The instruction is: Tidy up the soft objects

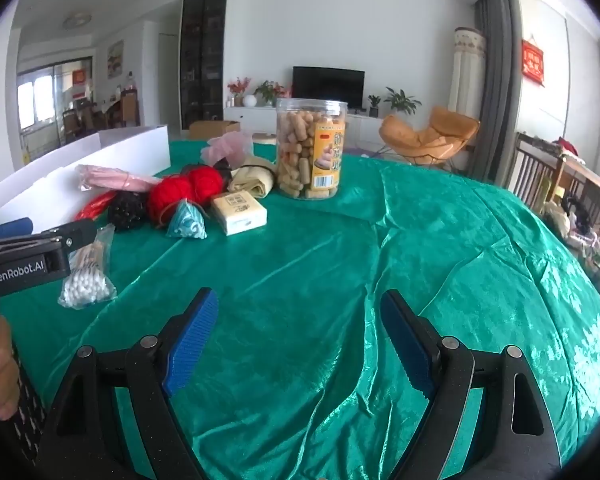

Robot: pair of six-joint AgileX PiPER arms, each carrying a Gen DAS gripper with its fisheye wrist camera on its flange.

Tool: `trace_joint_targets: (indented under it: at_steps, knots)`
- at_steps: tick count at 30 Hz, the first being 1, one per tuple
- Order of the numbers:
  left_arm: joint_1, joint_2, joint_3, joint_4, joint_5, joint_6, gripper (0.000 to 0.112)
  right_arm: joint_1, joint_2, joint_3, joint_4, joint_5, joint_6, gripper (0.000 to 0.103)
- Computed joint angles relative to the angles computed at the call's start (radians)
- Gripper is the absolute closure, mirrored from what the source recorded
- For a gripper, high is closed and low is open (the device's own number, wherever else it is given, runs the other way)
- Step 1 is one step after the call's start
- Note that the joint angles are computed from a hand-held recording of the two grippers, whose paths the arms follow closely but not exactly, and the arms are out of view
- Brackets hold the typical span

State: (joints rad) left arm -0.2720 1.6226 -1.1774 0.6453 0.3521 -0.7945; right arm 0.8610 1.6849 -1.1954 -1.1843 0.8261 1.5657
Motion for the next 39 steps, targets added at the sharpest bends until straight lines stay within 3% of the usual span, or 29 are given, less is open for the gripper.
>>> trace_joint_targets:
  at_steps: [12,39]
  knots:
    - [-0.023,0.003,0.002,0.068,0.018,-0.060,0.009,-0.009,0.006,-0.008,0.023,-0.007,-0.018,0.017]
    - [-0.022,0.018,-0.009,0.022,0.034,-0.010,0.009,-0.036,0.015,-0.021,0.068,-0.027,-0.085,0.017]
